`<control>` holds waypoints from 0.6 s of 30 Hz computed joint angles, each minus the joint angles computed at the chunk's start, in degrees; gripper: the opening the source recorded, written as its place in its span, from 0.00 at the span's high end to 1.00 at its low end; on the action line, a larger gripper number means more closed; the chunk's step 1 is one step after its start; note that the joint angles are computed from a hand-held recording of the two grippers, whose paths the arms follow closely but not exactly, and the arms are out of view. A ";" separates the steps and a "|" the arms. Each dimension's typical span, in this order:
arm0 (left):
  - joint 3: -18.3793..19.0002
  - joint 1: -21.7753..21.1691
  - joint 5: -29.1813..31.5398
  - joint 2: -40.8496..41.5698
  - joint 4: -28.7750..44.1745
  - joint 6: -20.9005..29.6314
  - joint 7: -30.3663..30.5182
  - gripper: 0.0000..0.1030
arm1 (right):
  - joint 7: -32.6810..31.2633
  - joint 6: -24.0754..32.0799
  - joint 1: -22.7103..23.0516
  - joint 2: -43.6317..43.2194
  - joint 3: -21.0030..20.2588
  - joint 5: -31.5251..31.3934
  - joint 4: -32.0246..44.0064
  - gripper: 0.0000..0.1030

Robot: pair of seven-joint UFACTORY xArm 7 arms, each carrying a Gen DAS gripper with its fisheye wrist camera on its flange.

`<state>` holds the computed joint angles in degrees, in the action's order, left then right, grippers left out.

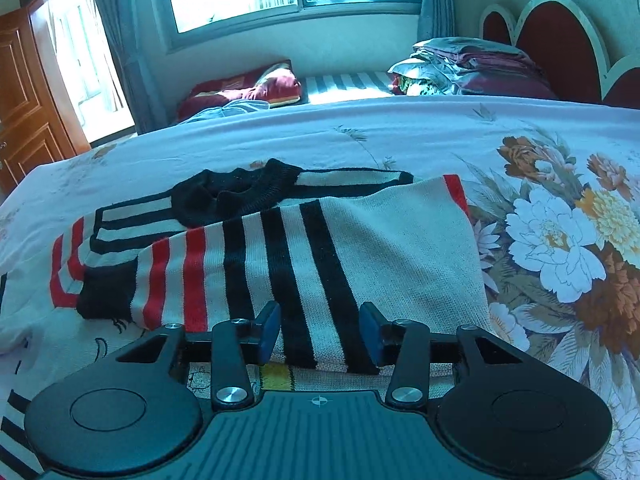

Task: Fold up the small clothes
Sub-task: 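Close the left gripper on the black cuff of the other sleeve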

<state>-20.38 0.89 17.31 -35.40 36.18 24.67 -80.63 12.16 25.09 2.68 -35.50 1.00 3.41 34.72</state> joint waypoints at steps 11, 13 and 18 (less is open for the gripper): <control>-4.55 8.69 4.25 3.63 1.85 -4.33 -6.91 0.96 | 3.60 1.63 -2.32 -0.45 0.47 -1.75 1.72 0.57; -6.08 9.65 7.35 5.28 4.53 -5.54 -7.67 0.96 | 3.37 1.63 -2.34 -1.07 -0.04 -1.70 1.38 0.57; -11.57 10.85 16.74 16.24 17.74 -5.72 -9.13 0.96 | 1.33 1.18 -1.72 -1.90 -2.18 -0.49 0.70 0.57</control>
